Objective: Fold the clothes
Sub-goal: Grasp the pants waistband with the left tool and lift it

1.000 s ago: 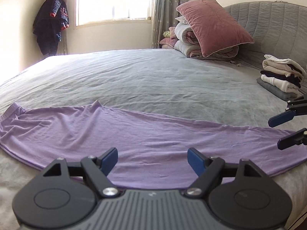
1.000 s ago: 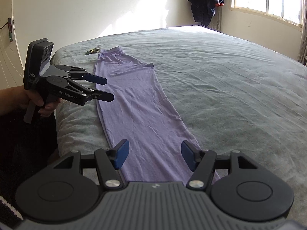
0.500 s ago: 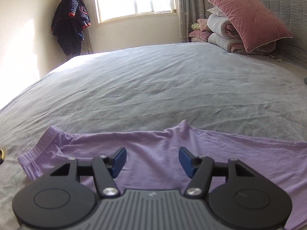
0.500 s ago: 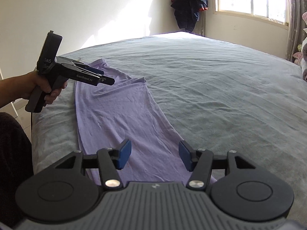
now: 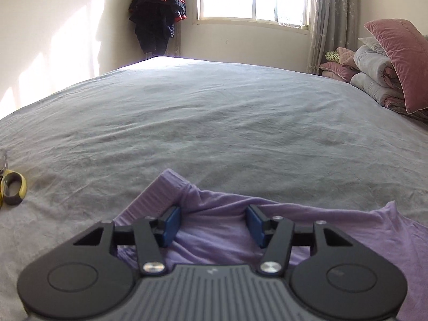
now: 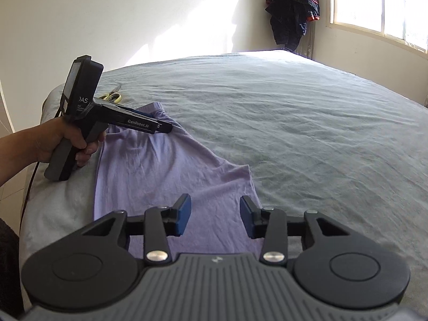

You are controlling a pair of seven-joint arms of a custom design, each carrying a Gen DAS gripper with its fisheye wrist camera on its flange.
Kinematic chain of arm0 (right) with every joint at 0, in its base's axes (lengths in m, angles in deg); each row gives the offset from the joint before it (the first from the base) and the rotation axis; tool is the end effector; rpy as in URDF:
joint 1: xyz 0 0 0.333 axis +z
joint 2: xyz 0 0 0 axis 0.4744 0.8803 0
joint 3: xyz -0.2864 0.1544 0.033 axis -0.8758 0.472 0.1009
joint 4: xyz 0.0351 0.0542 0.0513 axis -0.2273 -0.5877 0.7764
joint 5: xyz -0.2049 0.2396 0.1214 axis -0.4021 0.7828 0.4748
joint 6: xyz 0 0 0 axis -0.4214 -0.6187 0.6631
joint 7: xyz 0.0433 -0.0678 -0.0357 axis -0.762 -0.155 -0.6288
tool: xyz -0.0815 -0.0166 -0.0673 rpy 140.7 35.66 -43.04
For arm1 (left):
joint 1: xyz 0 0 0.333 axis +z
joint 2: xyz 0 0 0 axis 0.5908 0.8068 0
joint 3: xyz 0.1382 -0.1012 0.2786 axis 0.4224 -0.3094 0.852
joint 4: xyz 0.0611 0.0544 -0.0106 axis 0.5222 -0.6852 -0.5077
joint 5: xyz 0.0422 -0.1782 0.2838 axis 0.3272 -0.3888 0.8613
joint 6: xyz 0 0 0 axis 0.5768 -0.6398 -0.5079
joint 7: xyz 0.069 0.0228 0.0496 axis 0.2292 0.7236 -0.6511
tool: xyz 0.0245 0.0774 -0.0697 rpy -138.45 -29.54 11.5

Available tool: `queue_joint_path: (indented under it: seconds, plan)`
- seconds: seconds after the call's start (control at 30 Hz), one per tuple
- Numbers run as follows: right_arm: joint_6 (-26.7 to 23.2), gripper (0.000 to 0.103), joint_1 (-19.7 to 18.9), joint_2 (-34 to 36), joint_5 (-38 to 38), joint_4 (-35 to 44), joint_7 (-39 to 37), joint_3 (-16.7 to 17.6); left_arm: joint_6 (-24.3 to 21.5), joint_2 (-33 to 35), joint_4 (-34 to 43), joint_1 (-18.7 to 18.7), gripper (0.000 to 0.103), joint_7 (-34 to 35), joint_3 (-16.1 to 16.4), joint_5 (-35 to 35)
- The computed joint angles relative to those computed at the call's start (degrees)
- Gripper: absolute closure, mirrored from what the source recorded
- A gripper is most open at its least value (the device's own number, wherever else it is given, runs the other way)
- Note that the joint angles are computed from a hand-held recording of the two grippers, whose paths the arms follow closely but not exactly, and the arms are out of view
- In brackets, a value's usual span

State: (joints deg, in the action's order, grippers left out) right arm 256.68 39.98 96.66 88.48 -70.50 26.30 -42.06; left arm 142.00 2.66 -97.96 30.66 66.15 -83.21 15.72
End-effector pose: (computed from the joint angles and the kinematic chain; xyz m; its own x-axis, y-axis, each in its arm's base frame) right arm 0.5694 0.1322 0.4793 0.4874 -0.8729 -0.0202 -0.4921 -0.2555 -0.8322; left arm 0.6829 -0.1637 0.4516 -0.2427 -0.9697 0.0281 -0.5329 0.1091 -0.8391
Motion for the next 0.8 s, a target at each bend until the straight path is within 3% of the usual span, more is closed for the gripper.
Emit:
queue_joint_path:
  seconds: [0.17, 0.3, 0.4, 0.47, 0.6, 0.73, 0.8]
  plan:
    - [1.4, 0.065, 5.0, 8.5, -18.7, 6.9, 18.1, -4.0, 1.3, 0.9, 0.0, 2.5, 0.047, 1.1, -3.0, -0.7]
    - [0.9, 0.066, 7.7, 12.8, -28.3, 12.3, 29.3, -7.9, 1.8, 1.6, 0.0, 5.5, 0.046, 2.3, -6.7, -1.6]
    - [-0.7, 0.066, 11.2, 16.0, -36.2, 16.6, 39.5, -13.7, 2.4, 1.7, -0.4, 6.8, 0.046, 2.9, -8.3, -2.1]
    - [-2.0, 0.066, 11.4, 16.8, -38.7, 18.3, 43.1, -14.5, 4.3, 1.4, -1.5, 8.1, 0.047, 3.1, -9.7, -2.3]
    - [0.9, 0.066, 9.6, 14.2, -40.3, 15.3, 44.7, -11.8, 10.9, -0.2, -5.8, 12.2, 0.047, 1.4, -12.7, -1.1]
    - [2.8, 0.066, 5.2, 11.2, -40.3, 12.2, 42.0, -4.6, 11.5, -1.7, -8.7, 16.5, 0.051, -1.6, -15.4, 2.6]
    - [2.1, 0.066, 3.9, 11.3, -41.8, 12.4, 41.3, -1.9, 10.1, -1.7, -8.7, 17.5, 0.061, -3.4, -15.9, 2.9]
